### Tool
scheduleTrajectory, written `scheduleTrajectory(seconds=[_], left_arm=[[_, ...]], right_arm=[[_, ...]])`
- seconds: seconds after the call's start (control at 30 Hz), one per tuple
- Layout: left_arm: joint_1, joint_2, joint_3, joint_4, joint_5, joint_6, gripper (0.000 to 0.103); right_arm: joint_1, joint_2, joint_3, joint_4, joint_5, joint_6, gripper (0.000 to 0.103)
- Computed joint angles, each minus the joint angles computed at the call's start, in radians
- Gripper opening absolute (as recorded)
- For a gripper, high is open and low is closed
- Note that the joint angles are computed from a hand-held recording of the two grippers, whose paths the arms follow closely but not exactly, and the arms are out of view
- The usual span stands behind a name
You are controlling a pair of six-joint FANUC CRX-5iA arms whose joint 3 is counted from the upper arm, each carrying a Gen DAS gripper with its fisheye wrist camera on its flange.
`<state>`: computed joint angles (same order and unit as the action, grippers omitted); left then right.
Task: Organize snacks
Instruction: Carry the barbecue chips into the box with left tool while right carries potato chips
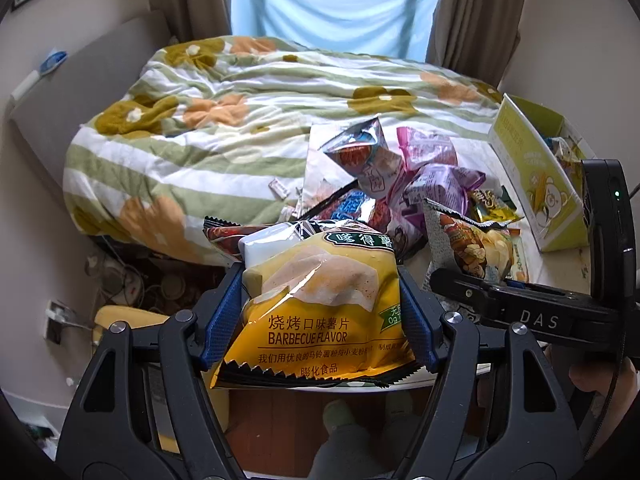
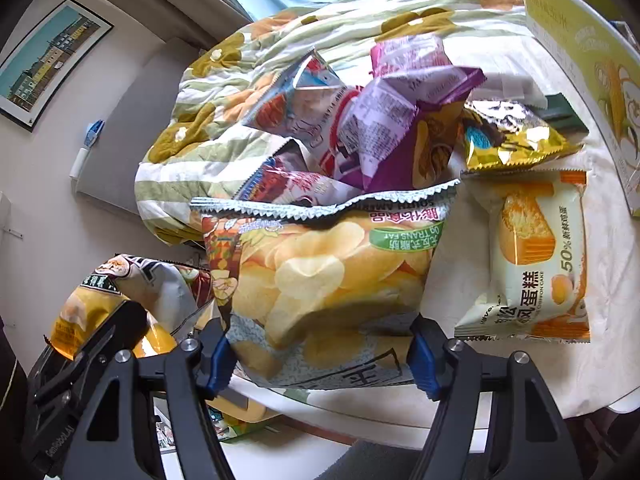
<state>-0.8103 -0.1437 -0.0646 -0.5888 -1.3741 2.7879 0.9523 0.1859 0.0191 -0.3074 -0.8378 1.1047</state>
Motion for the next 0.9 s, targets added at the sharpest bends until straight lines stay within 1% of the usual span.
scheduleTrajectory(seconds=[0.13,0.2,0.3,0.43,0.6,0.7,0.8,0.9], left_arm=[[-0.028,0.013,0.074,-0.059,-0.025,-0.028,0.069],[-0.038,0.029,0.117,-0.086,-0.027,-0.041,0.069],[-0.047,0.073,0.190,-0.110,-0.021,-0.063,0.069],[-0.061,0.168,0.320,-0.135,-0.011,-0.096,0.069],[-0.061,0.332,0.524,-0.124,0.038,-0.152,0.069],[-0.047,0.457,0.676,-0.091,0.063,-0.215,0.069],[-0.028,0.603,0.863,-0.041,0.065,-0.282,0.069],[-0.015,0.783,1.113,0.008,0.021,-0.357,0.069]], right_arm=[[0.003,-0.073,-0.032,0.040,0.026,-0.011,0.066],[0.004,-0.105,-0.043,0.084,0.038,-0.031,0.066],[-0.017,-0.153,-0.059,0.130,0.047,-0.044,0.066],[-0.080,-0.210,-0.071,0.164,0.057,-0.033,0.066],[-0.195,-0.248,-0.061,0.183,0.039,0.046,0.066],[-0.292,-0.248,-0.040,0.162,0.014,0.122,0.066],[-0.402,-0.228,-0.004,0.131,-0.018,0.201,0.066],[-0.511,-0.182,0.061,0.068,-0.066,0.297,0.066]])
